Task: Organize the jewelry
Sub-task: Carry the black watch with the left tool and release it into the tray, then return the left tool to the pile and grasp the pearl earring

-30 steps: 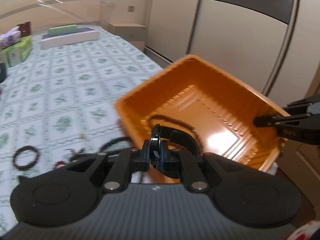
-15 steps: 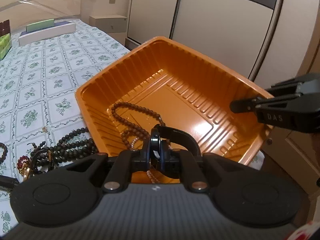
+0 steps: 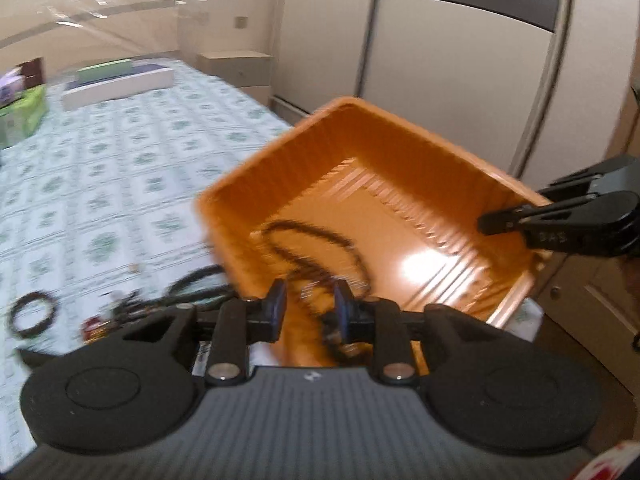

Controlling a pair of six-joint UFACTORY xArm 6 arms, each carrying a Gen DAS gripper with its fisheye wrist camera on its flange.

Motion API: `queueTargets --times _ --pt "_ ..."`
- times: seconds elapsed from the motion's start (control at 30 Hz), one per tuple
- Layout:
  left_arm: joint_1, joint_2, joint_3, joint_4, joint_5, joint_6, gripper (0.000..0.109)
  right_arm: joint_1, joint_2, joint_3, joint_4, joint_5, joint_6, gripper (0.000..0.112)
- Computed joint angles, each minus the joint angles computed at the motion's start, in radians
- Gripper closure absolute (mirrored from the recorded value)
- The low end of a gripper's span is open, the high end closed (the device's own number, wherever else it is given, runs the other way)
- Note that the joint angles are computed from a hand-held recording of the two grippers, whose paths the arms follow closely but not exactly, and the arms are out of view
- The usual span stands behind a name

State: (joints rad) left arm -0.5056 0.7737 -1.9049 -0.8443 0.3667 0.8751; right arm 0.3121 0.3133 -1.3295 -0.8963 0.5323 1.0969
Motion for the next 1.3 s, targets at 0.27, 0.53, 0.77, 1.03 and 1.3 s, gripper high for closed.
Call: queueTargets --times 0.27,0.53,0.77,1.03,1.3 --pt "0.087 -0.107 0.228 0.070 -0.169 -0.092 0.082 0.000 0.001 -0.001 0.008 0.001 -0.013 0.109" --pt "0.177 -0.147 0.375 0.285 -0.268 -0.330 0.080 0.003 0.004 -0.005 0.002 0.008 -0.008 0.109" --pt "0.183 -0.083 0.306 0.338 -0.269 -0.386 0.080 0.007 0.007 -0.014 0.006 0.021 -0.017 0.109" --pt "0.167 0.017 0.190 0.441 -0.270 -0.462 0.080 0.007 0.012 -0.021 0.014 0.030 -0.025 0.109" --pt "0.171 0.046 0.172 0.617 -0.287 -0.621 0.099 0.008 0.015 -0.024 0.011 0.034 -0.019 0.109"
